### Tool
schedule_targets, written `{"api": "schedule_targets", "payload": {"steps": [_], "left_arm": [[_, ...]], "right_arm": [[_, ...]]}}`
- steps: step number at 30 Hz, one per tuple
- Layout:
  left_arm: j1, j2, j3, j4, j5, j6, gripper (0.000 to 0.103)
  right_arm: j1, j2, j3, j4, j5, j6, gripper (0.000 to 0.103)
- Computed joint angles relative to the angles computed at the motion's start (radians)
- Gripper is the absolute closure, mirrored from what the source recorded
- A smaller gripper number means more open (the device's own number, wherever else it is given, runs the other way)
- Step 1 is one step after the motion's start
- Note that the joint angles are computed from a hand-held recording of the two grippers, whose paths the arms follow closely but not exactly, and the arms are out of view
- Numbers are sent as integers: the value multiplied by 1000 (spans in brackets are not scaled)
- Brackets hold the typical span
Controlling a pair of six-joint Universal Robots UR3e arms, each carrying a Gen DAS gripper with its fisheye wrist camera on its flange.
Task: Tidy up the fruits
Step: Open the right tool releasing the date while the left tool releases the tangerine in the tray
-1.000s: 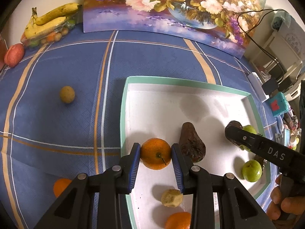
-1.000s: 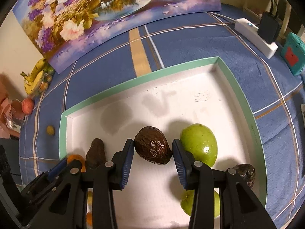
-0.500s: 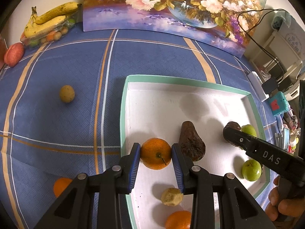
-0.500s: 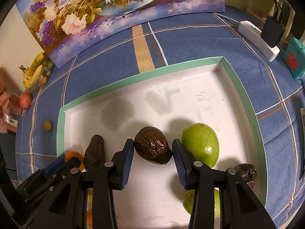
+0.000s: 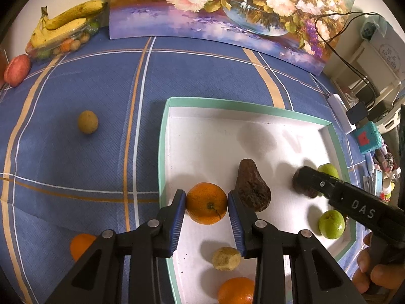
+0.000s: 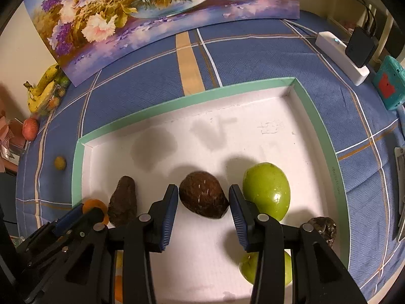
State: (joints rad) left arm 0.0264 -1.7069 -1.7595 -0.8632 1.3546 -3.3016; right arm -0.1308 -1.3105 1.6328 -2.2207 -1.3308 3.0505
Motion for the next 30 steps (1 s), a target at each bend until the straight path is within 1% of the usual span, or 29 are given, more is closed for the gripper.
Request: {"api": "schedule_targets", "payload": {"steps": [1, 3, 4, 14, 24, 30], "left_arm": [[3, 3, -1, -2, -5, 0, 63], [15, 17, -9, -5, -19, -1, 56], [20, 23, -12, -7, -26, -2, 56], [76, 100, -7, -46, -67, -2, 56], [201, 200, -67, -78, -22, -72, 56], [297, 264, -116, -105, -11, -80, 55]], "right_arm": [[-1, -7, 0, 0, 3, -1, 60], [-2, -20, 3, -5, 5, -1, 60], [-2, -25, 3, -5, 6, 0, 60], [-14, -77, 6, -18, 34, -3, 60], [-17, -92, 12, -25, 43, -2, 60], [-12, -90, 12, -20, 44, -5, 60]]}}
